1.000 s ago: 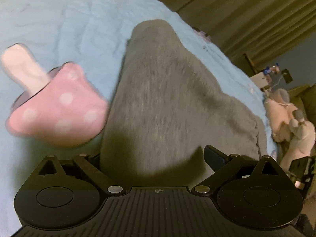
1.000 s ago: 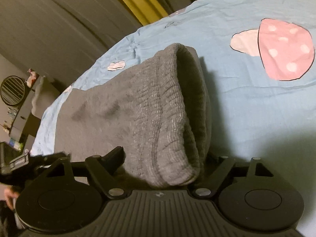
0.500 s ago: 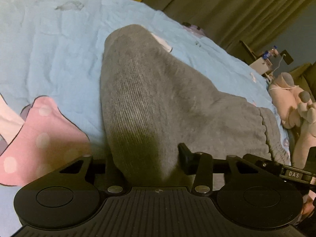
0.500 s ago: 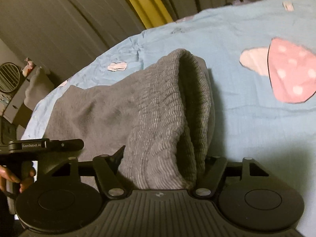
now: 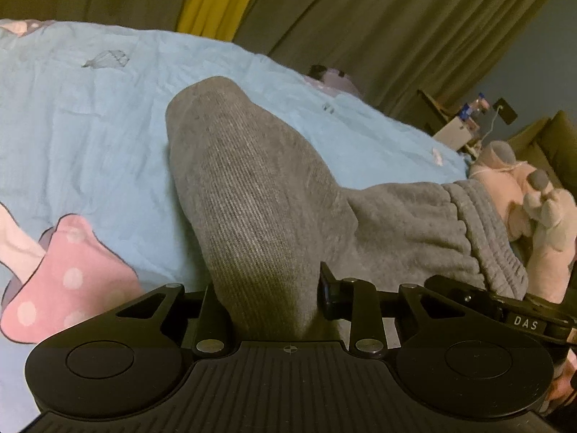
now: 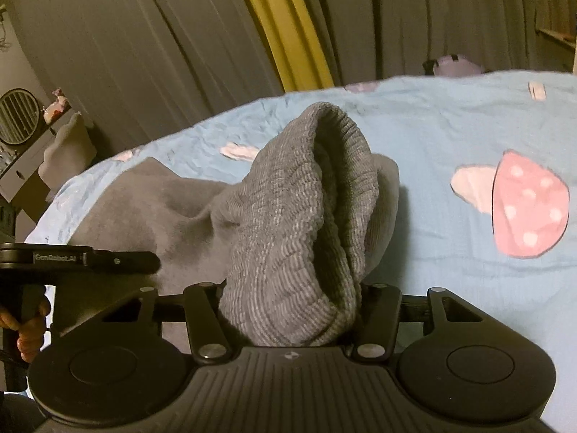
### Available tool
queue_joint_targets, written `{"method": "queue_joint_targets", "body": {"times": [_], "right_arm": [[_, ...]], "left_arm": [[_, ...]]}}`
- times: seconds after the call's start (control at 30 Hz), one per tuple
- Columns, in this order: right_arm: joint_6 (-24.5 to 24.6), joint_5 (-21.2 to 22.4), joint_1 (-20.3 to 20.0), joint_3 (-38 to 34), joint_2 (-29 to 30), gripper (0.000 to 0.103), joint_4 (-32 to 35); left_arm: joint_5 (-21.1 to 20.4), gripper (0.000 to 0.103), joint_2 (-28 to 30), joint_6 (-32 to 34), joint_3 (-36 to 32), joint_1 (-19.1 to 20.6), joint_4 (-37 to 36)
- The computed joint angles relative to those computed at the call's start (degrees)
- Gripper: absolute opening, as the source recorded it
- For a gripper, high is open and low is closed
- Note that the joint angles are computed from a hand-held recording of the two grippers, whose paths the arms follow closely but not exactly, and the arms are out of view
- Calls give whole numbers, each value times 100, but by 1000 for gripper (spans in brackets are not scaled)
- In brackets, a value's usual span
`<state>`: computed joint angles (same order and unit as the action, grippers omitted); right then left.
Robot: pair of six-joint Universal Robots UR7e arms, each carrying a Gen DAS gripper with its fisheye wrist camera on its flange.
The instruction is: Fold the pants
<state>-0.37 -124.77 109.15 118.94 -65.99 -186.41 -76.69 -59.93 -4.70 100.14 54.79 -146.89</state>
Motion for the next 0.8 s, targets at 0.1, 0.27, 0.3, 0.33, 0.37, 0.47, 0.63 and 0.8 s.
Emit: {"method": "queue_joint_targets", "body": {"times": [0.1,0.27,0.3,0.33,0.37,0.47,0.63,0.8], "right_arm": [[-116,-19,59,-40,2,54,-110],[-368,-89,98,-186,54,54,-384],[-401,-113,92,-231,51,54,-447],[-424,-120,81,-289,54,54,-481],[-453,-134,71,-341,57,54,-532],[-663,-207,38,-489,65,55,-742],[-1074,-1656,97,-852,540,99,-1960],[-469,-1388,-101,-367,107,99,-1632]], "left_arm": [[-47,32,29,-9,-51,-35,-90],[-135,32,207,76,-270,-100,-312],[-154,32,269,116,-340,-122,-391],[-165,32,319,150,-397,-147,-462],[-194,32,383,213,-469,-171,-538],[-189,34,599,300,-720,-230,-632],[1484,90,846,-33,-672,-500,-976],[1720,97,507,6,31,-538,-1120]]}}
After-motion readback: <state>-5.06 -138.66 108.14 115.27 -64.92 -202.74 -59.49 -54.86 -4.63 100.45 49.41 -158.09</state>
